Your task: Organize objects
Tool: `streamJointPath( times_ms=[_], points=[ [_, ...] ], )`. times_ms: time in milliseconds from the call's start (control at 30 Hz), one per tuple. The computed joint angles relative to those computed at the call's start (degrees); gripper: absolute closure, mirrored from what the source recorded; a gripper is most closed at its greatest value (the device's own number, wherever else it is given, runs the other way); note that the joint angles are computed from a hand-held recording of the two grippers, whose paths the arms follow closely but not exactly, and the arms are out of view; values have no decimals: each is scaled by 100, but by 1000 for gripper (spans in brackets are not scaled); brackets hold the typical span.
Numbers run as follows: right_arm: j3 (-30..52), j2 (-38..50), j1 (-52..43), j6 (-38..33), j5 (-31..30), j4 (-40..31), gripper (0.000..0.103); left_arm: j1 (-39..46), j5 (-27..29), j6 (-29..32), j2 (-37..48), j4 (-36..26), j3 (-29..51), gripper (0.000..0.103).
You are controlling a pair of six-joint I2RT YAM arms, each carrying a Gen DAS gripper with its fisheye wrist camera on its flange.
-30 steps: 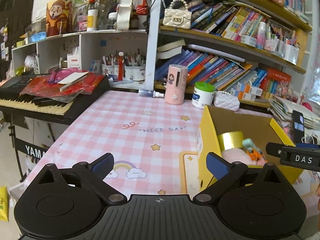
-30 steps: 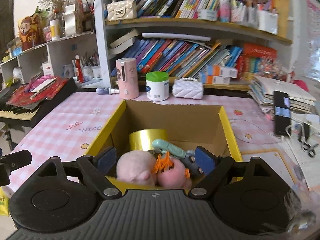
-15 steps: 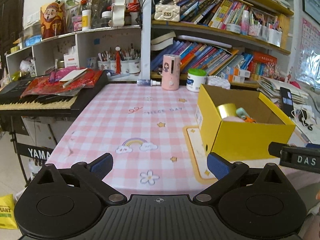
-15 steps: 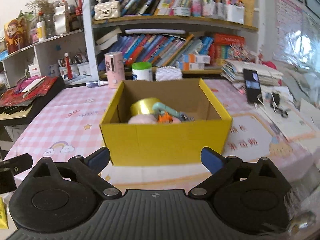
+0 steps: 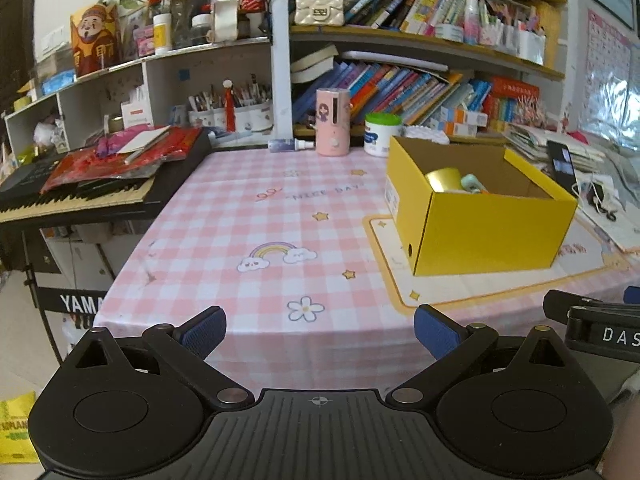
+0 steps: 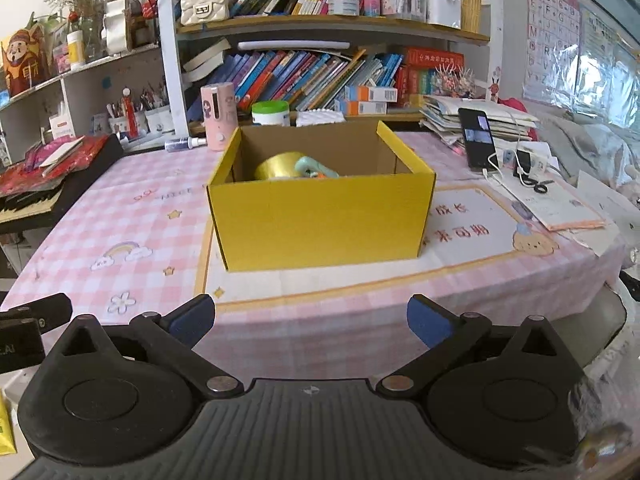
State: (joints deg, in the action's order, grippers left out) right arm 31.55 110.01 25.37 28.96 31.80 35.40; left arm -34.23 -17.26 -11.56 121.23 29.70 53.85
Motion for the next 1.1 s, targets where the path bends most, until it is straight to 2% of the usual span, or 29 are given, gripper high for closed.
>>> streamJointPath(
  times_ms=[300, 667, 1100],
  points=[
    [-67, -7, 310, 386, 228, -196, 0, 35, 57, 66, -80, 164, -268, 2],
    [166, 38, 513, 245, 264, -337, 0, 191, 126, 71, -196, 372, -508, 2],
    [355, 169, 455, 229, 193, -389, 0, 231, 134, 134, -116, 333, -416, 2]
  ],
)
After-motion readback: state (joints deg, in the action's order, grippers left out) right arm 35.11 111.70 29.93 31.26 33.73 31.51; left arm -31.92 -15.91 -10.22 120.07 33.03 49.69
